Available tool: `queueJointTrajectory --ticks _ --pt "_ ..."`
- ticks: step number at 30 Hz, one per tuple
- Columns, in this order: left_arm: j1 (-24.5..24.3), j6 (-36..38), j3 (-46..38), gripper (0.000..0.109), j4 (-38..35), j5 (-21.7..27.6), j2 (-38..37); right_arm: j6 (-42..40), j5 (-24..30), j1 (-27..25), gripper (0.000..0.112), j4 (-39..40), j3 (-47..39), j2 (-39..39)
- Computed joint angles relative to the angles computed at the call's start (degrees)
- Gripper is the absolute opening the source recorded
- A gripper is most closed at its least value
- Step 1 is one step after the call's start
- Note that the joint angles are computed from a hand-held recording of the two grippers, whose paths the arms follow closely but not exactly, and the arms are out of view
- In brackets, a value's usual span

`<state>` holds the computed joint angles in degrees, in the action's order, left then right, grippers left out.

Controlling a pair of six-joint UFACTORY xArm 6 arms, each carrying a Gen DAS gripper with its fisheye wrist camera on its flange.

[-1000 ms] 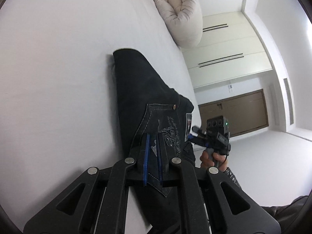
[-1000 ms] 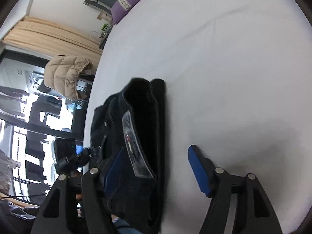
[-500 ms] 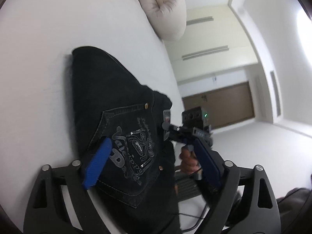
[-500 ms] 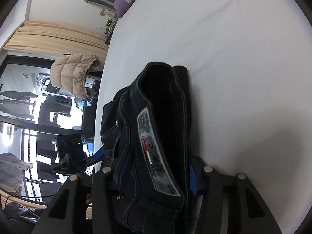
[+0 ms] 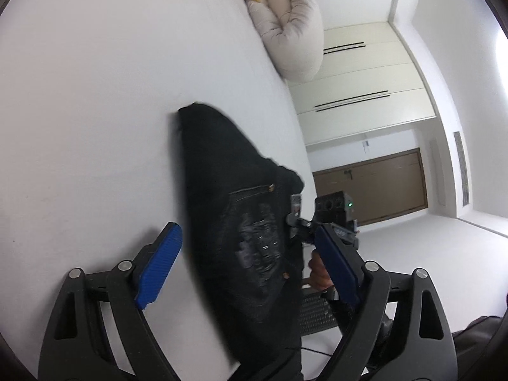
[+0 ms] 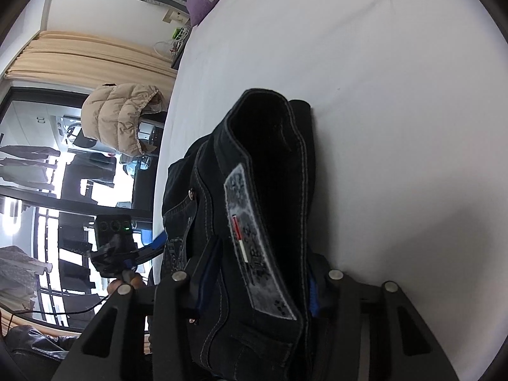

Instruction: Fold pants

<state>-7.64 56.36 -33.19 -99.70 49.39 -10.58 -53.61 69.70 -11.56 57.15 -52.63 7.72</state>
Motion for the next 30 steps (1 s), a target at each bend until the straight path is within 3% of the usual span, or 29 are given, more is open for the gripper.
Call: queueJointTrajectory --ticks 4,5,7,9,16,24,30 --pt "-3.1 -3.1 -3.4 0.083 6.2 -3.2 2.7 0.5 -0.5 0.7 0.049 0.1 0.2 -0.3" --pt "-3.8 -3.7 -4.2 0.078 6.7 -3.7 3.5 0.5 -0.6 0.7 0.049 0.1 0.2 -0.4" --pt "-5.6 -5.8 -6.2 0.066 7.7 -5.0 5.7 0.7 -0.5 0.9 0.048 0.1 0.2 -0.5" --pt "-7.1 -9.1 -8.3 0.036 10.9 -6.9 8.2 0.7 -0.8 1.2 0.044 -0.1 0.3 -0.7" --pt "-10.1 -11.6 -11.4 0.026 10.5 -9.4 10.2 0.7 -4.3 2.5 0.028 -0.6 2.3 -3.3" --pt "-8.6 -8.3 -10.9 0.022 7.6 -8.8 6.5 1.1 -5.4 4.9 0.018 0.0 3.2 -8.8" --pt "-8.8 -4.9 -13.0 0.022 7.1 -14.1 7.4 4.8 -7.2 12.6 0.018 2.6 -5.2 -6.0"
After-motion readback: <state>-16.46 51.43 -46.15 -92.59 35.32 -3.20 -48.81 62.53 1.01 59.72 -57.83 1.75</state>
